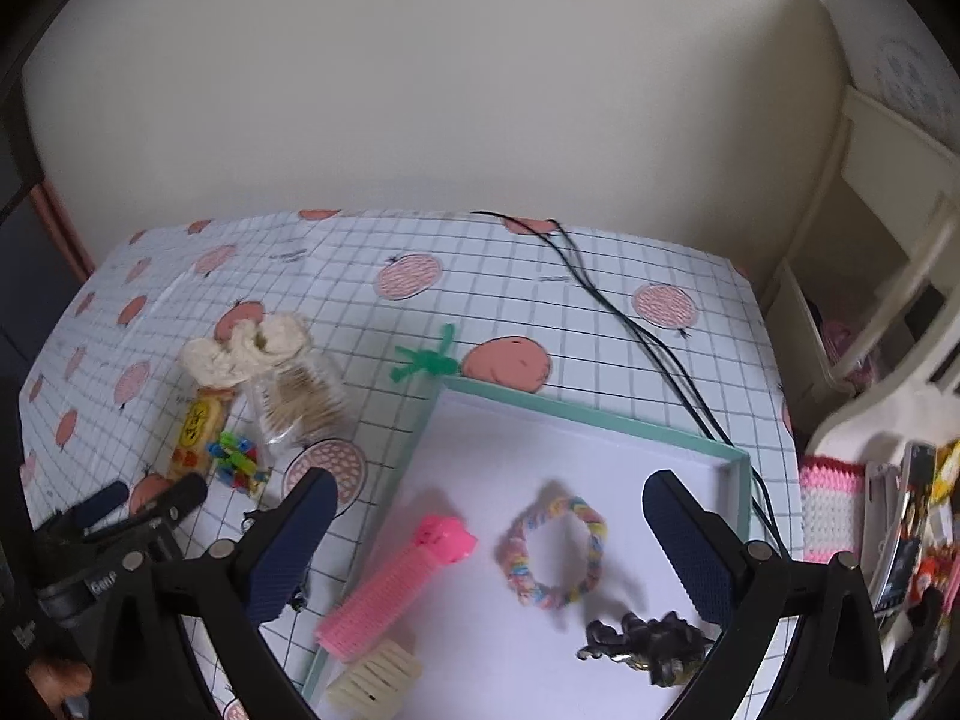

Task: Organize objects
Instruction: 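Move the left tool to the yellow snack packet while the right tool approaches the black toy car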

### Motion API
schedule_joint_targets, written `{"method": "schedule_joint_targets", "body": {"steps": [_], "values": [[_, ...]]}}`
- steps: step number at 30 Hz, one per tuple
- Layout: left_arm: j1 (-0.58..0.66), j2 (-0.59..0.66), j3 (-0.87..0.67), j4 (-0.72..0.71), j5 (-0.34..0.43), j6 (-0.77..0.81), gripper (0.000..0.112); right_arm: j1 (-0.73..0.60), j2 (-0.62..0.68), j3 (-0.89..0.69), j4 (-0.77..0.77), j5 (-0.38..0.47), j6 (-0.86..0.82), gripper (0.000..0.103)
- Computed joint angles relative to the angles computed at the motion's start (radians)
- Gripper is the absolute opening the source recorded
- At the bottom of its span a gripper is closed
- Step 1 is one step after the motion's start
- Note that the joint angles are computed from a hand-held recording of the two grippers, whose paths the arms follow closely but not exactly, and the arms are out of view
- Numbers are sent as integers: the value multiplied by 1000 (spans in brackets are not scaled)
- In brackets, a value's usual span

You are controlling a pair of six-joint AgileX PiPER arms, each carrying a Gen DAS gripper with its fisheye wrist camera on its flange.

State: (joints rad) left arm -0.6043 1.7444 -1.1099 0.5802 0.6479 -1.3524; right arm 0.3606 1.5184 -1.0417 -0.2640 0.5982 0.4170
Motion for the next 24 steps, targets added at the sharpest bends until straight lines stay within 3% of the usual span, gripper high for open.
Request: {"method": "schedule_joint_targets", "body": {"steps": [3, 14, 19, 24], "values": [[18, -11, 11, -6, -12, 20, 99, 33, 39, -36, 23, 22, -10, 103], [124, -36, 76, -40, -45, 78, 99, 157, 108, -60, -110, -90, 162, 103], [197, -38, 105, -90, -81, 156, 99, 175, 153, -83, 11, -109, 42, 103], [237, -15, 102, -182, -90, 250, 99, 197, 207, -110, 76, -74, -32, 103]]}}
